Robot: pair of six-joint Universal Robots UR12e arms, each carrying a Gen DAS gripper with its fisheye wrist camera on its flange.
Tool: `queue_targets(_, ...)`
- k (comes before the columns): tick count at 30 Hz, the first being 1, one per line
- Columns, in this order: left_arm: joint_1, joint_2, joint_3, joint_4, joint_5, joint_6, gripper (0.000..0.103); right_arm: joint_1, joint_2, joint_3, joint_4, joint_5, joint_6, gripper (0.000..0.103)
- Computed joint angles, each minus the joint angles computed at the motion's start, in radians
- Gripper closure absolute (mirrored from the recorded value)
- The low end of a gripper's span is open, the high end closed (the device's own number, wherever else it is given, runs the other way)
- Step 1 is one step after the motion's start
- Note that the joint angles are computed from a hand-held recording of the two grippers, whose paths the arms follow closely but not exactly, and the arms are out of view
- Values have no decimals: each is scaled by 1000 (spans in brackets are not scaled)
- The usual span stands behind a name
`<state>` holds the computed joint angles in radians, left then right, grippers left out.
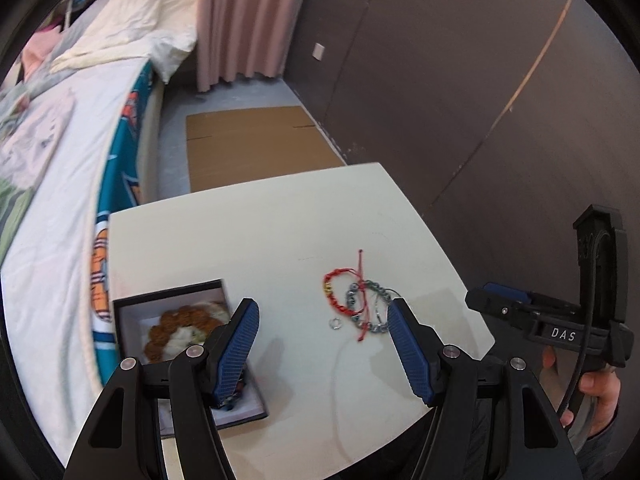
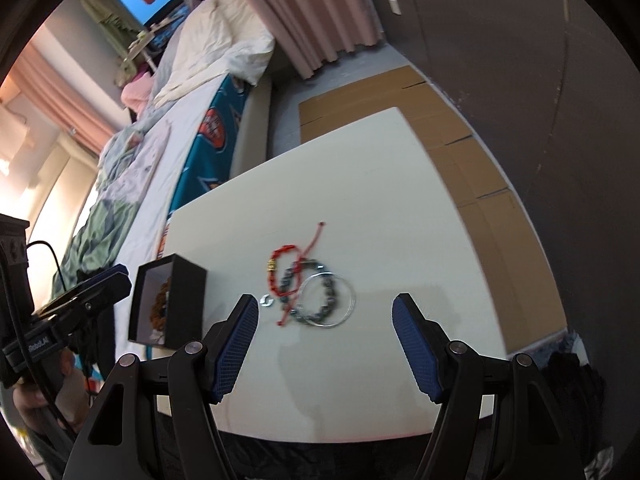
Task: Organize jewelry
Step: 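Move the left gripper to the red string bracelet and grasp it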
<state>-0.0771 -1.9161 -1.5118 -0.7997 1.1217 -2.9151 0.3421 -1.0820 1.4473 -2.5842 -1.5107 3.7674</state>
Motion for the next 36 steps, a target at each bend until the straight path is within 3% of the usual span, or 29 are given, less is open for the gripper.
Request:
queue_targets(8,-44,-52,56,-63,68,25,39,-17,-11,29,-5,3,-11,33)
queue_targets(10,-52,-68,71,-77,80,24,43,-20,-15,40,-8,5,-16,33)
queue_targets(15,-69,-110,110,-119,115,19,65,-30,-16,53,-8,10,-9,33)
queue_targets(28,-109,-187,170,-185,207,26,79,-42,-4,58,16,7,-13,33)
queue_targets(31,-123,-194,171,-155,248,38,83,-38,2,50,26,0,-28,33)
queue_targets(34,-131,-195,170,-140,293,45,95,-35,10,40,33,6,-51,33)
queue_targets(36,-122,-193,174,-166,258,49,96,-31,17,30,38,29,-84,33)
